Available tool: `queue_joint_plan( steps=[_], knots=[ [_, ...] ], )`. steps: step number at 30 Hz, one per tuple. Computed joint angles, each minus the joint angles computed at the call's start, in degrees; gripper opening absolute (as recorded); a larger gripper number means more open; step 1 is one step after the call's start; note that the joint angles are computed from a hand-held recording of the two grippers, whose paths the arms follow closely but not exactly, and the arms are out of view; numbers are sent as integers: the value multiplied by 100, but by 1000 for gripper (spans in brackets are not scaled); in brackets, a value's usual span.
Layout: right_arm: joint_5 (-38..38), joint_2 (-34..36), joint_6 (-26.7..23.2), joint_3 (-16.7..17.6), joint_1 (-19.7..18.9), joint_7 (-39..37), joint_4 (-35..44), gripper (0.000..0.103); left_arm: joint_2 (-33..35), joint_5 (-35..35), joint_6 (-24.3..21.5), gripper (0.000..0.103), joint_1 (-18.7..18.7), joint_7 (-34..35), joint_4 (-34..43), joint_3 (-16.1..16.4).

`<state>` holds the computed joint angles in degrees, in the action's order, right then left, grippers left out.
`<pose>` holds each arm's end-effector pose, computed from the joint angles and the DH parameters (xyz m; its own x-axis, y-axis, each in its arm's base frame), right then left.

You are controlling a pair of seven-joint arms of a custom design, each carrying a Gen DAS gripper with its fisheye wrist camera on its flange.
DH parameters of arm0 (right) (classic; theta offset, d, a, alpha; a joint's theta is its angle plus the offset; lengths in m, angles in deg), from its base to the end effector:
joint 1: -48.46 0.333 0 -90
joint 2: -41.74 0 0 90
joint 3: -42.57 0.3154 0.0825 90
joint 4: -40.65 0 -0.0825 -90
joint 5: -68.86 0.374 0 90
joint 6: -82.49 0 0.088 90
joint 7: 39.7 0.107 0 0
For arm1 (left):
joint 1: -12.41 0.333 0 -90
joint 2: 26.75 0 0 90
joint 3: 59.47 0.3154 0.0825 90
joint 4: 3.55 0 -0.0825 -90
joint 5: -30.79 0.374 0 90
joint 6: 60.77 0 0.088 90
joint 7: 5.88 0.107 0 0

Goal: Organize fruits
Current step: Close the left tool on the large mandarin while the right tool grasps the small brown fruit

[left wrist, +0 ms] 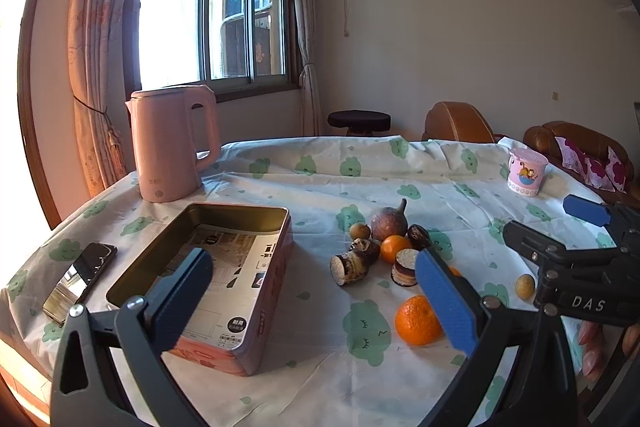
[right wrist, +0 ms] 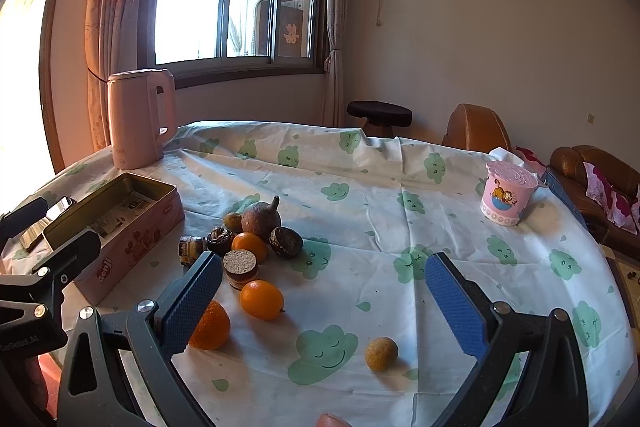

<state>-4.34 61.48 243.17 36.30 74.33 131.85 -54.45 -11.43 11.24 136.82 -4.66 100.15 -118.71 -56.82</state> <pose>0.6234 0.2807 0.4771 -0.0110 -0.9985 0.0541 -0.4708 -0.0426 -0.8812 0.6186 -0.1217 0.4703 -0.1414 -0.9899 -0.0103 -0.3954 0.0660 -0.9162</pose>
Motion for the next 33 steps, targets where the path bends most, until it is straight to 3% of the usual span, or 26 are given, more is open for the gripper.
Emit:
queue_joint_plan(
  steps=[4, 12, 13, 14, 16, 18, 21, 26, 28, 30, 33],
  knots=[
    [9, -21, -16, -8, -17, 12, -50, 102, 35, 26, -88, 103, -29, -6, 61, 32],
    [-175, -135, 40, -30, -212, 299, -487, 102, 255, 792, -355, 103, 386, -382, 179, -417],
    [-129, -138, 51, -18, -256, 292, -545, 102, 302, 838, -393, 103, 274, -410, 214, -321],
    [-68, -133, 78, -8, -301, 272, -587, 102, 333, 939, -491, 103, 361, -455, 252, -424],
    [66, -102, 193, -1, -386, 197, -631, 101, 407, 1296, -639, 101, 861, -624, 318, -963],
    [168, -60, 257, -13, -416, 97, -627, 96, 491, 1508, -824, 94, 915, -709, 432, -1046],
    [518, 22, 415, 4, -478, -303, -613, 86, 622, 1786, -1063, 88, 1325, -787, 601, -1527],
    [1076, 102, 578, -92, -429, -906, -667, 75, 759, 2035, -1373, 80, 1427, -786, 830, -1699],
    [1225, 88, 661, -156, -391, -1030, -716, 73, 834, 2037, -1554, 73, 1616, -673, 930, -1944],
    [1329, 93, 706, -220, -340, -1123, -726, 73, 888, 2041, -1681, 71, 1553, -638, 1010, -1892],
    [1534, 88, 711, -256, -305, -1353, -761, 68, 952, 1933, -1901, 58, 1719, -428, 1109, -2108]
  ],
)
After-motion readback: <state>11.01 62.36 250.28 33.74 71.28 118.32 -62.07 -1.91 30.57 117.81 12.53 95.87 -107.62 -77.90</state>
